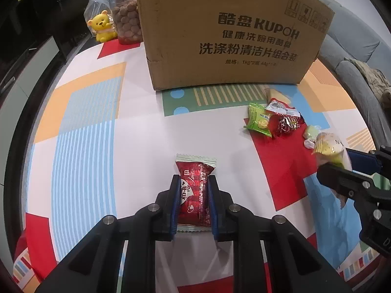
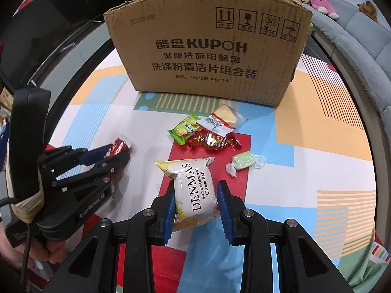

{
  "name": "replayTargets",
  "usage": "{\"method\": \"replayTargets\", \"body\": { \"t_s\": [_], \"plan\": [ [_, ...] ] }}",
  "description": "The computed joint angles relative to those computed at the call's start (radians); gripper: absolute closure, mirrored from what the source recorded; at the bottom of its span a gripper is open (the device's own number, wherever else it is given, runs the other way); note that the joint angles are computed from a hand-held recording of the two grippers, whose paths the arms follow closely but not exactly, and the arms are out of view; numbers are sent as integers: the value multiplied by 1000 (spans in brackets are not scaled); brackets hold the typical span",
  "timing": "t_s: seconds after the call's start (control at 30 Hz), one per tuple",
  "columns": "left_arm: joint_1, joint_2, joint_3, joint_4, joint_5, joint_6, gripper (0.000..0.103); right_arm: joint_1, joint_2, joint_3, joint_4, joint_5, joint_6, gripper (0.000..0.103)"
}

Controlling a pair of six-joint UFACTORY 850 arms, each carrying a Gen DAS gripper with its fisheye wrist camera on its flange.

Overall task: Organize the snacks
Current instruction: 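Lift the red candy bar and DENMAS packet with both grippers, then carry the red candy bar and DENMAS packet with both grippers over the box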

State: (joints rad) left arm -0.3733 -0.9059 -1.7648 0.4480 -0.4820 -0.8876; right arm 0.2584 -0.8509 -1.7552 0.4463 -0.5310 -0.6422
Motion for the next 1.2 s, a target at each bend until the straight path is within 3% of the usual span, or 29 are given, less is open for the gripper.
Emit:
{"method": "replayTargets", "body": {
  "t_s": [0.7,1.2],
  "plan": [
    [-45,126,83,238,-37,-301,82,-24,92,68,168,45,-144,69],
    [-71,179,77,300,-97,-388,82,-41,159,110,295,58,-255,69]
  ]
}}
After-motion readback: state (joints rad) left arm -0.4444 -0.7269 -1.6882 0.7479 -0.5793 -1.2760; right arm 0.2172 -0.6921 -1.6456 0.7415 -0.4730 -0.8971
